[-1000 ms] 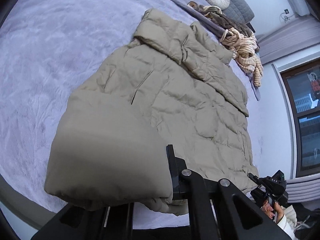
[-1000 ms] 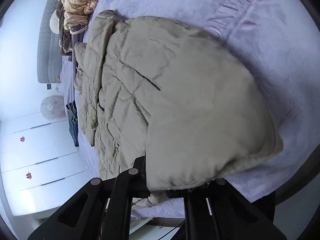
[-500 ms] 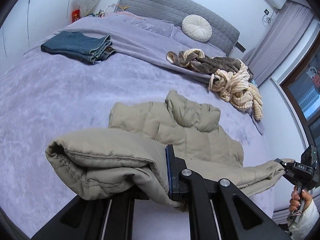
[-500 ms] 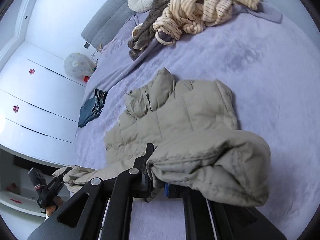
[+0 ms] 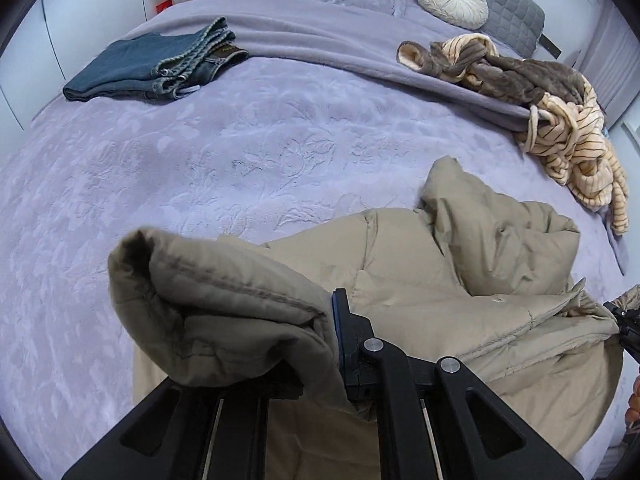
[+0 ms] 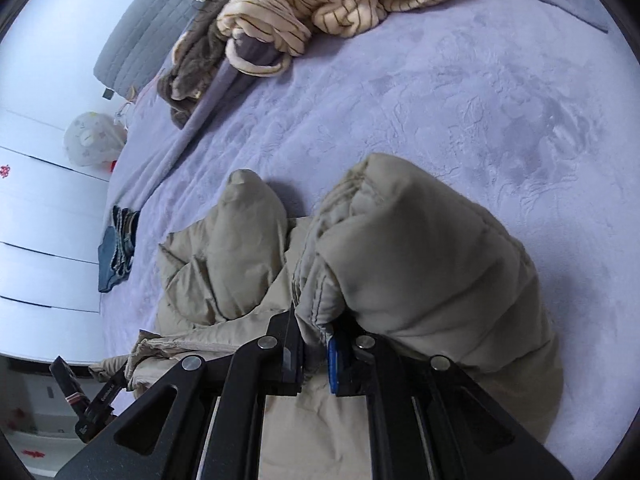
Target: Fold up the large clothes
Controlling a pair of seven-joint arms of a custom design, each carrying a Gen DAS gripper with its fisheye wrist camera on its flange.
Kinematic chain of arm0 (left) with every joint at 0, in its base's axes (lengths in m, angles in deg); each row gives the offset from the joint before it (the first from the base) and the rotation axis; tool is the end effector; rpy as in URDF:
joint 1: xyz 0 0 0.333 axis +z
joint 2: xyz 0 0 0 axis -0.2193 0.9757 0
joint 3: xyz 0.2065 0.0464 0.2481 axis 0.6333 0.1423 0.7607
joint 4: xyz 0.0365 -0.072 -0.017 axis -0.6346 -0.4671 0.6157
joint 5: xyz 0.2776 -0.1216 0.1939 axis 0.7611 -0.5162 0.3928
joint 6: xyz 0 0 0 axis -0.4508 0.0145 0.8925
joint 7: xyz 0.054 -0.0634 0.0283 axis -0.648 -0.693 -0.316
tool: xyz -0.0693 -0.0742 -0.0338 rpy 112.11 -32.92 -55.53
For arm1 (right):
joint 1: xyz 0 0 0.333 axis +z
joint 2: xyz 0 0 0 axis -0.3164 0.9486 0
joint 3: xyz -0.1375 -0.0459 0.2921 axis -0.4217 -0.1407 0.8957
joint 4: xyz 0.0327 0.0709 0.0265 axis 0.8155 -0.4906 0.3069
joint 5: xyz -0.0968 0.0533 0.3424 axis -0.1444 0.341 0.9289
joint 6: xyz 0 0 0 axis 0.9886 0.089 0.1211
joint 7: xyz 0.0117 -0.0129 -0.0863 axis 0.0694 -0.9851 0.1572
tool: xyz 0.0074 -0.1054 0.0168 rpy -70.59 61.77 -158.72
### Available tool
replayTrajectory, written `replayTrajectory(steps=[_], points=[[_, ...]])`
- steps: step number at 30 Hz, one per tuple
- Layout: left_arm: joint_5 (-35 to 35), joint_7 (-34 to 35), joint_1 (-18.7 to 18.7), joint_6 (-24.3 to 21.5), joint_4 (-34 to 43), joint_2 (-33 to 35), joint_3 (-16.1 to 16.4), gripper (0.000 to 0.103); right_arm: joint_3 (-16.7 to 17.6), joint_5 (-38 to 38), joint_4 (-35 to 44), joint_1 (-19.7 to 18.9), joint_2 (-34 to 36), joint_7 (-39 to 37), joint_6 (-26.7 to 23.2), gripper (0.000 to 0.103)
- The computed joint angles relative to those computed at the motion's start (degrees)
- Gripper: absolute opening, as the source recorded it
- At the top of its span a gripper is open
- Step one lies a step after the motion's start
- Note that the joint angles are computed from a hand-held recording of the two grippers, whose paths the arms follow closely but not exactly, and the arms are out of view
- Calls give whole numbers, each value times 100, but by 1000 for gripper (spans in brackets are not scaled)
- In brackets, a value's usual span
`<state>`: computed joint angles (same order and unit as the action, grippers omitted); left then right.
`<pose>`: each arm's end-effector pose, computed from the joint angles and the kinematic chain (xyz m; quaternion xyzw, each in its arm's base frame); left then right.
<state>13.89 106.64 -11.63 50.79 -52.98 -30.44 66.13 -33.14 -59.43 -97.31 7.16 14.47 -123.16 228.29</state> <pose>0.6111 -0.0549 0.5376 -0.5121 0.8294 -0.2188 0.0445 0.3899 0.3021 0.5317 -0.2457 0.9182 -0.0070 0.3105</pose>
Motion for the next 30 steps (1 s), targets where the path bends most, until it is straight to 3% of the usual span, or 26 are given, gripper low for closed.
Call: replayTrajectory(steps=[6, 9, 10, 11, 12, 13, 14, 17, 18, 19, 20, 22, 25, 27, 30], points=[[367, -244, -260, 173, 394, 634, -48, 13, -61, -414, -129, -225, 426, 416, 519, 11], [273, -148, -227, 182, 437, 619, -71, 15, -103, -423, -146, -236, 413, 477, 635, 20], [159, -16, -172, 188, 394, 557, -88, 27, -115, -432, -179, -246, 363, 502, 696, 28], [24, 164, -115, 226, 317, 468, -110, 59, -117, -477, -215, -264, 312, 532, 767, 48], [-20, 284, -99, 405, 168, 333, -104, 81, -114, -562, -241, -294, 264, 563, 868, 61], [36, 299, -131, 753, -47, 173, -77, 103, -77, -721, -242, -341, 216, 654, 913, 85], [-61, 521, -157, 1097, -256, 3, -33, 103, -31, -815, -172, -355, 176, 683, 780, 87], [-127, 779, -57, 962, -158, -75, -79, 103, -6, -738, 26, -264, 59, 408, 356, 87], [-187, 841, -41, 921, -146, -105, -81, 103, 20, -752, 84, -249, 40, 383, 276, 86], [-288, 940, -16, 807, -122, -134, -92, 103, 30, -732, 156, -219, 58, 303, 212, 77], [-457, 1088, 27, 592, -69, -151, -110, 93, 56, -715, 293, -162, 119, 147, 122, 49], [-721, 1382, 86, -19, 52, -137, -142, 67, 16, -458, 559, 11, 384, -455, 172, 18], [-652, 1598, -39, 15, -295, -241, -186, 53, -34, 75, 846, 207, 944, -1395, 622, 16], [-445, 1413, -191, 390, -555, -226, -201, 53, -10, 239, 1145, 261, 1302, -1745, 371, 16], [-218, 857, -363, 907, -607, 56, -180, 54, -88, 10, 1258, 243, 1577, -1618, 227, 3]])
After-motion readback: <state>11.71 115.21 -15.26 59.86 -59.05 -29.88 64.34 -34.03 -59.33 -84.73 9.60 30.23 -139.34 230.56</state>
